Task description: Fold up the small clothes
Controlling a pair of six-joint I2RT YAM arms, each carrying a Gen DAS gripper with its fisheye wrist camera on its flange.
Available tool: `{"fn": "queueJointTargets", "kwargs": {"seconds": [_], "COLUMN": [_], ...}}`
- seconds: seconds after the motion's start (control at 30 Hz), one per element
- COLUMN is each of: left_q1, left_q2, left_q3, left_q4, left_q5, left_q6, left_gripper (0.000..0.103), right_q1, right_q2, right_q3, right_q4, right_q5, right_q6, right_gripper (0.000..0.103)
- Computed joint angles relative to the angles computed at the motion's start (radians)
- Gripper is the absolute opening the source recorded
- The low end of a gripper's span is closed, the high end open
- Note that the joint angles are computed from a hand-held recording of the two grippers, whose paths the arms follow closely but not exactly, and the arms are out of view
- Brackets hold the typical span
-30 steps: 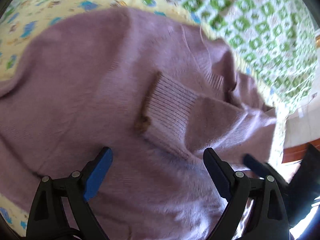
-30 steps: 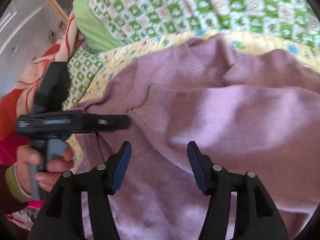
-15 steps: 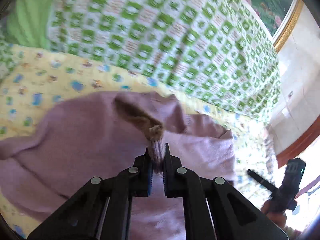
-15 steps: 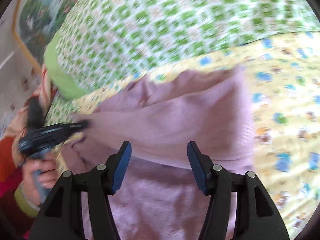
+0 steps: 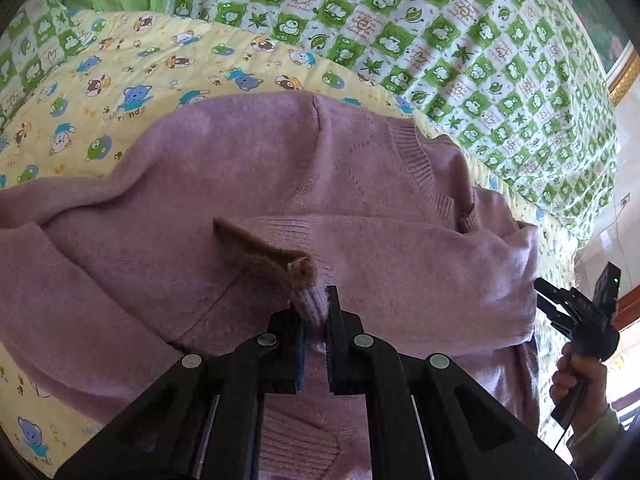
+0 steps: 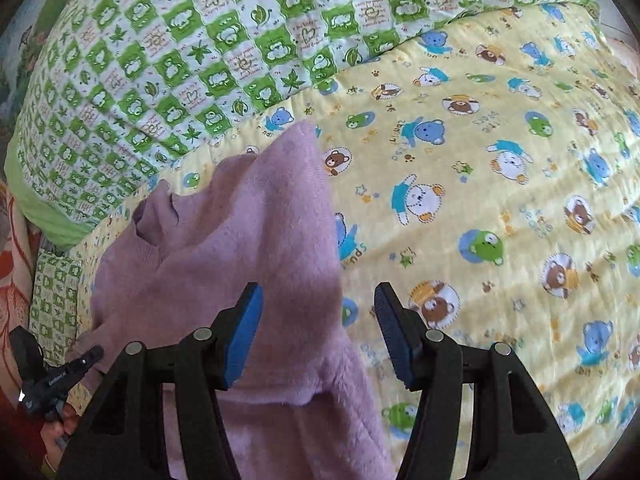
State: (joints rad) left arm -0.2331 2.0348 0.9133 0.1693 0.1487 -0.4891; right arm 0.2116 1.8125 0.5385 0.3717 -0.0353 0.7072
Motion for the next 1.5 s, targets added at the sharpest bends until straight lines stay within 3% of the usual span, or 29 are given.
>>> {"fn": "queueJointTargets", "kwargs": {"seconds": [0.1, 0.13, 0.17, 0.27, 0.37, 0.57, 0.73, 0.87, 0.93, 1.03, 1.17, 1.33, 1.5], "left_q1": [0.0, -0.009, -0.017, -0.051, -0.088, -0.107, -0.085, -0.063, -0.051, -0.021, 0.043, 0.15, 0.244], "left_q2": [-0.003, 0.0, -0.001, 0.021, 0.071, 0.16, 0.13, 0.039, -0.023, -0.141, -0.283, -0.335, -0.286], "left_q3": [0.004, 0.014, 0.019, 0.068, 0.134, 0.185, 0.113, 0.007, -0.052, -0.168, -0.313, -0.426, -0.438], "left_q4": [-0.017, -0.021, -0.018, -0.013, -0.012, -0.053, -0.056, -0.029, -0.023, -0.003, -0.005, -0.013, -0.006], "left_q5": [0.0, 0.001, 0.005, 0.023, 0.022, -0.027, -0.038, -0.04, -0.038, -0.041, -0.015, 0.04, 0.149], "left_q6": [0.013, 0.015, 0.016, 0.018, 0.027, 0.09, 0.126, 0.113, 0.099, 0.066, 0.037, 0.054, 0.054], "left_gripper": [0.006, 0.006, 0.006, 0.006, 0.006, 0.007, 0.023, 0.028, 0.039, 0.049, 0.053, 0.054, 0.057], "right_q1": [-0.023, -0.031, -0.036, -0.067, -0.138, -0.215, -0.19, -0.174, -0.159, -0.115, -0.048, 0.125, 0.353], "right_q2": [0.123, 0.162, 0.172, 0.078, -0.001, 0.115, 0.153, 0.094, 0.033, -0.072, -0.202, -0.343, -0.335], "right_q3": [0.115, 0.152, 0.167, 0.131, 0.105, 0.104, 0.075, 0.057, 0.027, -0.021, -0.098, -0.204, -0.265], "right_q4": [-0.036, -0.05, -0.065, -0.095, -0.138, -0.082, -0.002, -0.044, -0.056, -0.081, -0.084, -0.08, -0.042], "right_q5": [-0.067, -0.094, -0.106, -0.076, -0.074, -0.125, -0.111, -0.081, -0.063, -0.03, -0.003, 0.085, 0.181], "right_q6": [-0.035, -0.053, -0.068, -0.113, -0.18, -0.212, -0.169, -0.134, -0.128, -0.111, -0.057, 0.067, 0.226], "right_gripper": [0.059, 0.031, 0.01, 0.008, 0.007, 0.007, 0.009, 0.016, 0.017, 0.021, 0.04, 0.04, 0.04]}}
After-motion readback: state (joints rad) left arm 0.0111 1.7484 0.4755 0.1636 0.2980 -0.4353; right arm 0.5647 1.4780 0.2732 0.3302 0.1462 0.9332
